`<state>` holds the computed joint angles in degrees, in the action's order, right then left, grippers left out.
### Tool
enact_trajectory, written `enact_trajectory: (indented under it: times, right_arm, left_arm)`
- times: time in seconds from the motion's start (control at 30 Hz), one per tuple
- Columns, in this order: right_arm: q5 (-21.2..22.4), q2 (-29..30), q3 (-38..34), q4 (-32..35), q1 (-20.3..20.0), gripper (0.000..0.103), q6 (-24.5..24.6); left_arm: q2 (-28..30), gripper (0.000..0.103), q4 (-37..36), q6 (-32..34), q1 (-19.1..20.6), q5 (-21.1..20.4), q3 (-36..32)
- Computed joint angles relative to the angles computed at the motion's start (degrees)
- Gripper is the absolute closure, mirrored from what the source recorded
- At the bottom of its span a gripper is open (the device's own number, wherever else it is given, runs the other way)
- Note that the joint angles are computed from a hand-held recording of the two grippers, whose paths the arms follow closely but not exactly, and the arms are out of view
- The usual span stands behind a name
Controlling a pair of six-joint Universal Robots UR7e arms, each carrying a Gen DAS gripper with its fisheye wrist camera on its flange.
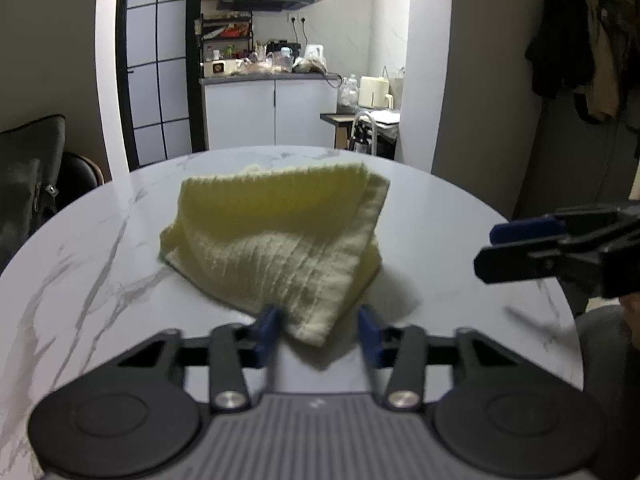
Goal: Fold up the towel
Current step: 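Move the left gripper to the towel edge and close on it, then lift the towel with the left gripper while the right gripper closes on another edge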
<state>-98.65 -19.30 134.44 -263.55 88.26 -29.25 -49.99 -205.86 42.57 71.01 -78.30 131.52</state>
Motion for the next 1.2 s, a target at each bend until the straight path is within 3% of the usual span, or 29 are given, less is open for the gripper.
enact_trajectory:
  times: [0.17,0.83,1.0,1.2]
  right_arm:
    - [-0.36,0.07,-0.17,0.02,0.28,0.028,0.09]
    - [2.02,-1.69,-2.02,6.44,1.18,0.028,-0.37]
    - [-1.62,-1.33,-6.48,11.28,2.88,0.028,0.46]
    - [-1.44,-0.78,-9.08,13.50,3.03,0.028,0.88]
  left_arm:
    - [-1.43,0.086,2.33,-1.51,0.58,-0.85,-0.51]
    - [-7.17,0.093,6.19,-5.52,2.20,-5.93,-1.14]
    - [-7.69,0.094,5.39,-6.79,2.16,-6.67,-1.23]
    - [-9.41,0.094,4.13,-7.93,1.95,-8.06,-1.32]
